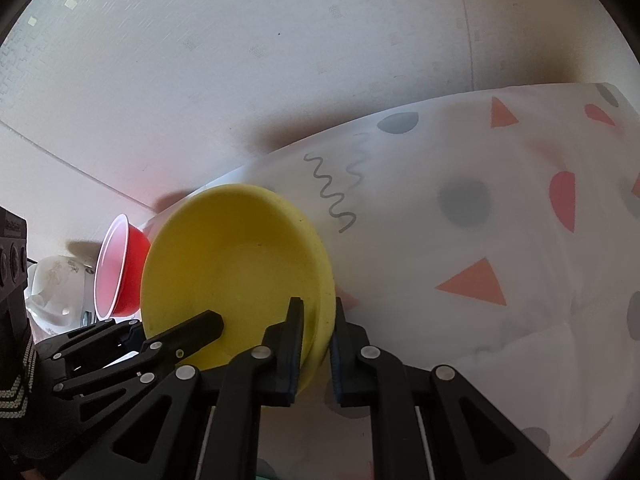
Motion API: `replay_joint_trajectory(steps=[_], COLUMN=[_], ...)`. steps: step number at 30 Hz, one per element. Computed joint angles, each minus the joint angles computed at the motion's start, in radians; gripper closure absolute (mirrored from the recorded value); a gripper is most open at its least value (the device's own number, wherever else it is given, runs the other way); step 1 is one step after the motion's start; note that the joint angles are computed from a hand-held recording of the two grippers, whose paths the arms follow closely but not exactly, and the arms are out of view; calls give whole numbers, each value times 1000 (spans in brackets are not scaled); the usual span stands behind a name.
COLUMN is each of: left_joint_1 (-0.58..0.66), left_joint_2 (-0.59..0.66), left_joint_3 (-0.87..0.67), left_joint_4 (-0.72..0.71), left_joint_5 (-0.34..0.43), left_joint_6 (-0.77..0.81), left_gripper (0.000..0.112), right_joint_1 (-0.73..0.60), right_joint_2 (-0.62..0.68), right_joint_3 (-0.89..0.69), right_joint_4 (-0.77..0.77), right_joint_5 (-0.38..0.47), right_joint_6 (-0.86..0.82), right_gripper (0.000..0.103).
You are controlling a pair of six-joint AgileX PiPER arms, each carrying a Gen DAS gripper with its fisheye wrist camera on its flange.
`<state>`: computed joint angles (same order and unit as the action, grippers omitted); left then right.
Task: Organize plates and bowls
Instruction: 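Lift the yellow bowl with both grippers and carry it over the steel bowl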
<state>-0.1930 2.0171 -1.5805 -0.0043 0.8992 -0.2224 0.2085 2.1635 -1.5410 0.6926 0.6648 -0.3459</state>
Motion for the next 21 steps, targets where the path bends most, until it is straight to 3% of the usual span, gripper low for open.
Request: replay_joint_trajectory(steps=[5, 21], left_joint_1=[23, 30], left_joint_2=[-36, -258], left_joint_3=[30, 239], left_joint_4=[-62, -46], left_joint_5=[-8, -88], left_joint_6=[18, -17], left_gripper=[93, 93], right_joint_1=[-25, 29], right_joint_2=[-30, -202], right_joint_3=[52, 197], right_joint_4=[106, 123], right_joint_5=[-6, -59], right_joint_6=[-49, -62], right_gripper=[91, 91])
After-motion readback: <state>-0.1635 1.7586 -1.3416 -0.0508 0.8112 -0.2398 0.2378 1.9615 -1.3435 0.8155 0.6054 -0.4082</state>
